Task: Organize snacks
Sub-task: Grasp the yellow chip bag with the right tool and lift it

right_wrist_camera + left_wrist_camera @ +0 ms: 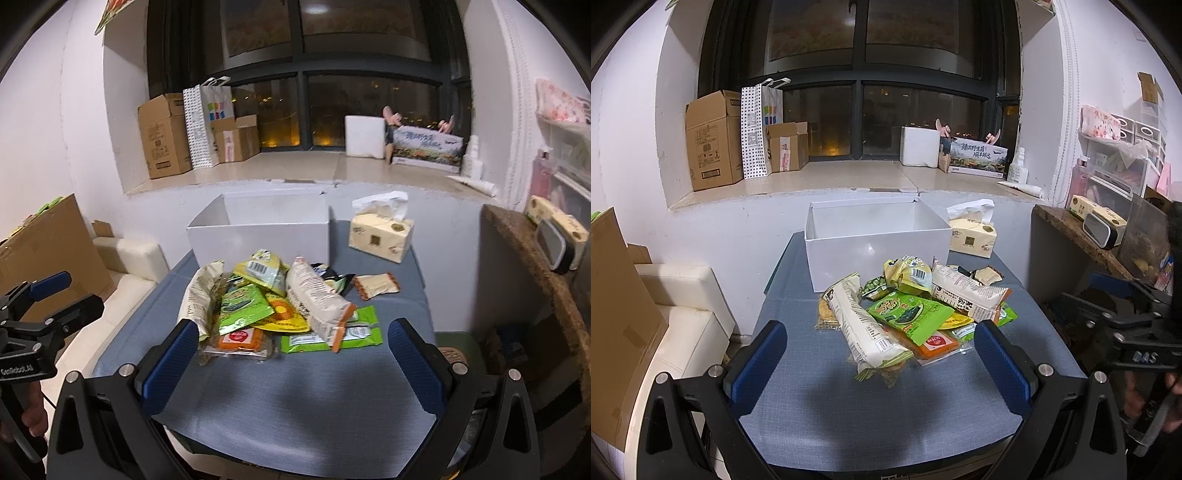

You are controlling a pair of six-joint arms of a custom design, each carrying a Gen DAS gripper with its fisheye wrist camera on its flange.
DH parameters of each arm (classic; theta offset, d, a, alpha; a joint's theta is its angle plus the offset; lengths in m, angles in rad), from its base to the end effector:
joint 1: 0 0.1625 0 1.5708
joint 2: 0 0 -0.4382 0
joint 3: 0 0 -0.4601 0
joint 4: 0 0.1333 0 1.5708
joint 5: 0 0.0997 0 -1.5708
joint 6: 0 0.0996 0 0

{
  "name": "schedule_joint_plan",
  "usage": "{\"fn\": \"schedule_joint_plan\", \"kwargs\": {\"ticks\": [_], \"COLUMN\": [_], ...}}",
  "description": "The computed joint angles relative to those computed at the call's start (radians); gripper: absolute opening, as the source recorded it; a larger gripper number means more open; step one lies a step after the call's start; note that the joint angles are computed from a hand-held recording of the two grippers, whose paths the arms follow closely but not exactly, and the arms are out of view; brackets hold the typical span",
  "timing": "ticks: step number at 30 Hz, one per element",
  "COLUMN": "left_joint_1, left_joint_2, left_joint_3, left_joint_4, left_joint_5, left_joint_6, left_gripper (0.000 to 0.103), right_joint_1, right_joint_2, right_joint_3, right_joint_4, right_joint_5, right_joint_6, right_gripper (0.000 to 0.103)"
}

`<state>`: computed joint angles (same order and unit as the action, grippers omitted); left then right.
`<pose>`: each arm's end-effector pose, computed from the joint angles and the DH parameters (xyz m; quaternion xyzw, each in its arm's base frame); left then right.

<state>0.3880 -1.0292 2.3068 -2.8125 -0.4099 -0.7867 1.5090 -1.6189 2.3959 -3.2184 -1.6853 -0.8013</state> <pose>-0.3381 -0.3809 0.0543 0.1742 0.8178 -0.4485 0.3158 0.0941 -0.4536 0.2901 0.3046 -0.8528 0.3607 0.2232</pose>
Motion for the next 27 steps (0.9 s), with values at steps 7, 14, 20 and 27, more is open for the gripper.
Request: {"fn": "schedule_joint_plan", "kwargs": {"ticks": [7,14,20,27], "left_joint_1": [0.011,0.034,0.058,0.077], "left_joint_2": [0.017,0.011,-0.003,-0.034], "left_joint_3": [0.004,0.019,0.037,0.067], "left_joint_4": [-0.066,-0.084,-0.088,-0.075], "left_joint_5": [-0.005,-0.013,-0.017,-0.015], "left_joint_6": [0.052,0.047,0.025,-0.014], "left_gripper": [0.103,0.103,0.103,0.103], "right_joint_1": [0.005,0.042,0.089,0.116], "right_joint_2": [0.192,0.395,0.537,0.653], "right_joint_3": [-0.153,-0.337,-0.452,-0.543], "right_joint_4": [0.087,0.167,0.191,0.196], "right_joint_5": [-0.023,-0.084,-0.147,-0.251], "right_joint_6": [0.026,0.073,0.040,0.036], "right_gripper": [0.103,0.103,0.103,0.103]}}
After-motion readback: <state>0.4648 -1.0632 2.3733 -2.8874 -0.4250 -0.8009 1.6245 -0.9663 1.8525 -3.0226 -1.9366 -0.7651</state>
